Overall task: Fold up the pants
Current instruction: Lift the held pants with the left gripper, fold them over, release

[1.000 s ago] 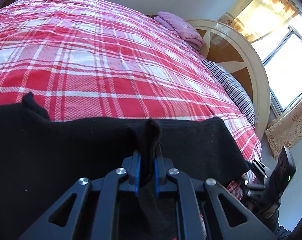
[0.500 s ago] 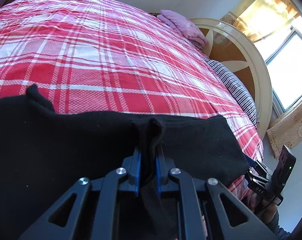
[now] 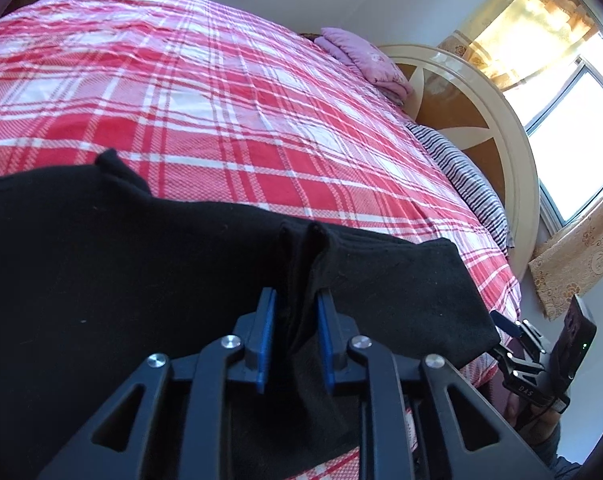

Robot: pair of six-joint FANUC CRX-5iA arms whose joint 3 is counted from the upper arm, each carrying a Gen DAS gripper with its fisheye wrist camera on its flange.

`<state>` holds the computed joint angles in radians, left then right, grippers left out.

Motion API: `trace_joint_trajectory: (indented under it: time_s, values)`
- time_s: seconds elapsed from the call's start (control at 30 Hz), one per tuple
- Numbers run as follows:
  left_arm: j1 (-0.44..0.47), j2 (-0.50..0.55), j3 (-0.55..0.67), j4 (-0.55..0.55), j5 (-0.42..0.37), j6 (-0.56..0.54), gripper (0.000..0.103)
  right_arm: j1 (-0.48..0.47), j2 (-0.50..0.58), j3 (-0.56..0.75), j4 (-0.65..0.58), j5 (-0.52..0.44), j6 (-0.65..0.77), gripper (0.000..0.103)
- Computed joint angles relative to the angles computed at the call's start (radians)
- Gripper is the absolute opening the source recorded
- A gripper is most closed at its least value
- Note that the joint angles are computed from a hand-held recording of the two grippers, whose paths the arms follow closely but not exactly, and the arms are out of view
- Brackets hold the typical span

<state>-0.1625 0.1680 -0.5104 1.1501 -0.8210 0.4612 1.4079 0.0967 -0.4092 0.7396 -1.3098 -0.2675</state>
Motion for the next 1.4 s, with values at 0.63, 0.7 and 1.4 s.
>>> trace_joint_trajectory:
  time_s: [0.63,0.7,1.4]
  values:
    - [-0.049,-0.057,-0.071,0.1,0.186,-0.091,0.045,-0.223,-0.203,-0.253,0.344,0.707,-0.185,0.07]
    - [-0.043,-0.046,-0.067,0.086,0.194,-0.079,0.045,-0.215,-0.158,-0.215,0.219,0.674,-0.13,0.07]
    - [-0.118,-0.083,-0.102,0.053,0.291,-0.16,0.064,-0.36,-0.107,-0.178,0.173,0.739,-0.164,0.07]
